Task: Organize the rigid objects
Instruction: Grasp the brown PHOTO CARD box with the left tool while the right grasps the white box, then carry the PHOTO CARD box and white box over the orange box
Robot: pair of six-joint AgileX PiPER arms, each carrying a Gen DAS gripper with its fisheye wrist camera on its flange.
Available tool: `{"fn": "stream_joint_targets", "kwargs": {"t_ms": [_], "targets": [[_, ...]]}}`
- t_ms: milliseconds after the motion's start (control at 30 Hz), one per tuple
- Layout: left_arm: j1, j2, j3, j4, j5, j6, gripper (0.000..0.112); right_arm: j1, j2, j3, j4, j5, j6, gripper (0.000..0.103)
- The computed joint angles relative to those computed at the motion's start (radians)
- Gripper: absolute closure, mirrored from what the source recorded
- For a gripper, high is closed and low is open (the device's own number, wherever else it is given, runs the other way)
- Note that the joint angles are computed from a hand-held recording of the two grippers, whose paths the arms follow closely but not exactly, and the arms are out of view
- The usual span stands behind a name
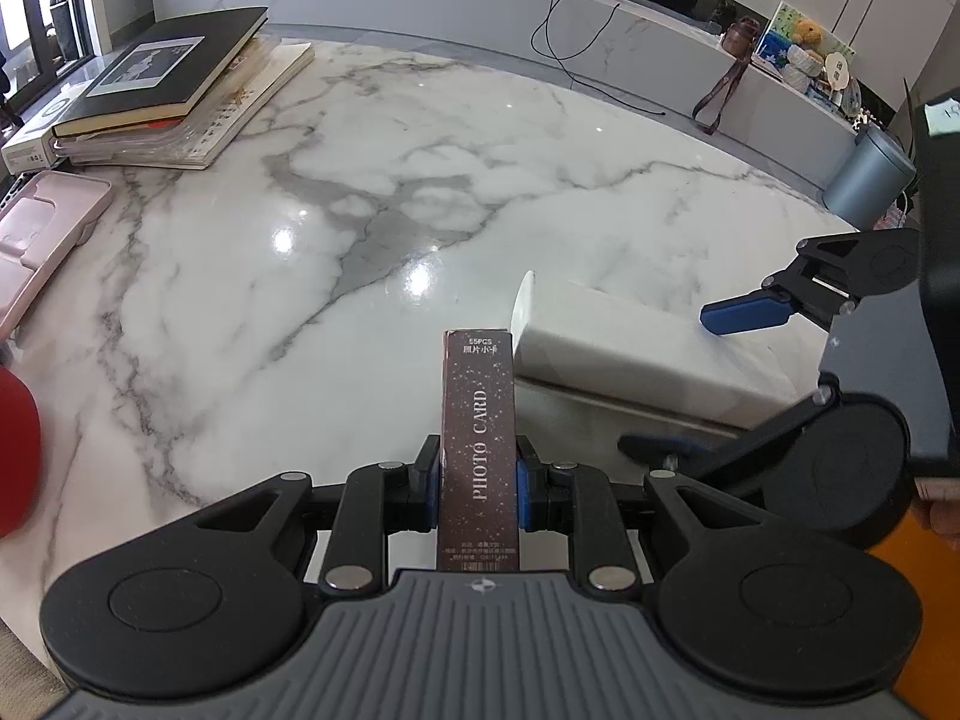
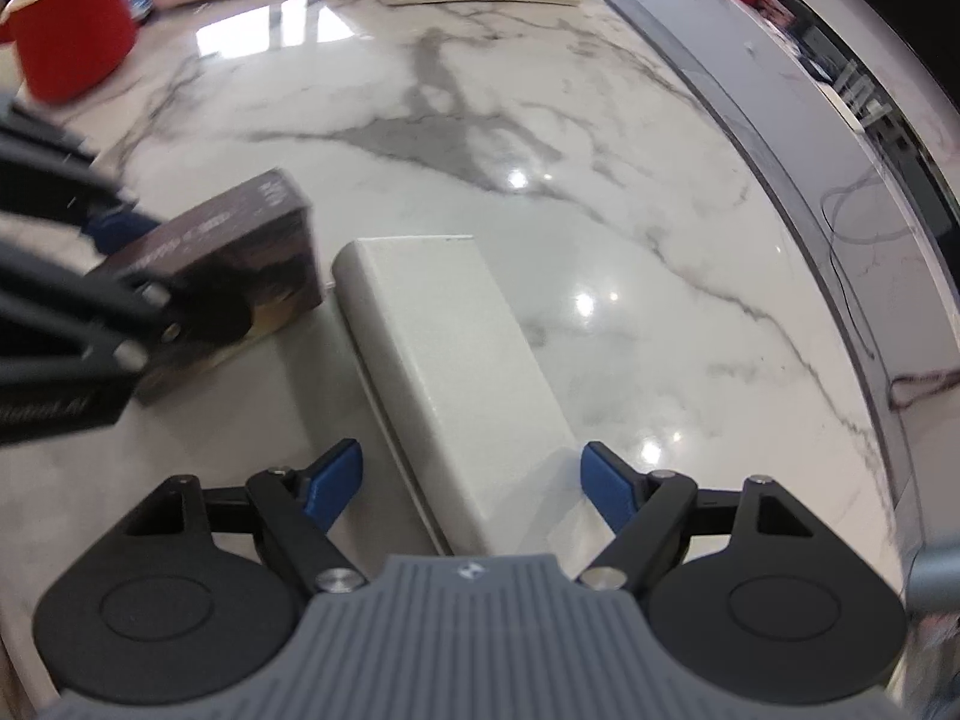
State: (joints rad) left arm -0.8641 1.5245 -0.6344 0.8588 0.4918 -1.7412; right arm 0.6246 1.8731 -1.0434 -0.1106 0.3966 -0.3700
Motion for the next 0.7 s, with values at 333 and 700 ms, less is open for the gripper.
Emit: {"fn": "stream_joint_targets", "kwargs": {"t_ms": [333, 700], "targets": [[-0.005, 0.003, -0.012, -0.031, 0.013, 0.044, 0.087, 0.058, -0.077, 0.045, -0.115, 0.148, 0.237, 0.050], [0.010, -0.007, -0.007, -0.116, -0.065, 0.166, 0.087, -0.061, -0.179, 0.082, 0.264, 0.362, 0.098, 0.074]]}}
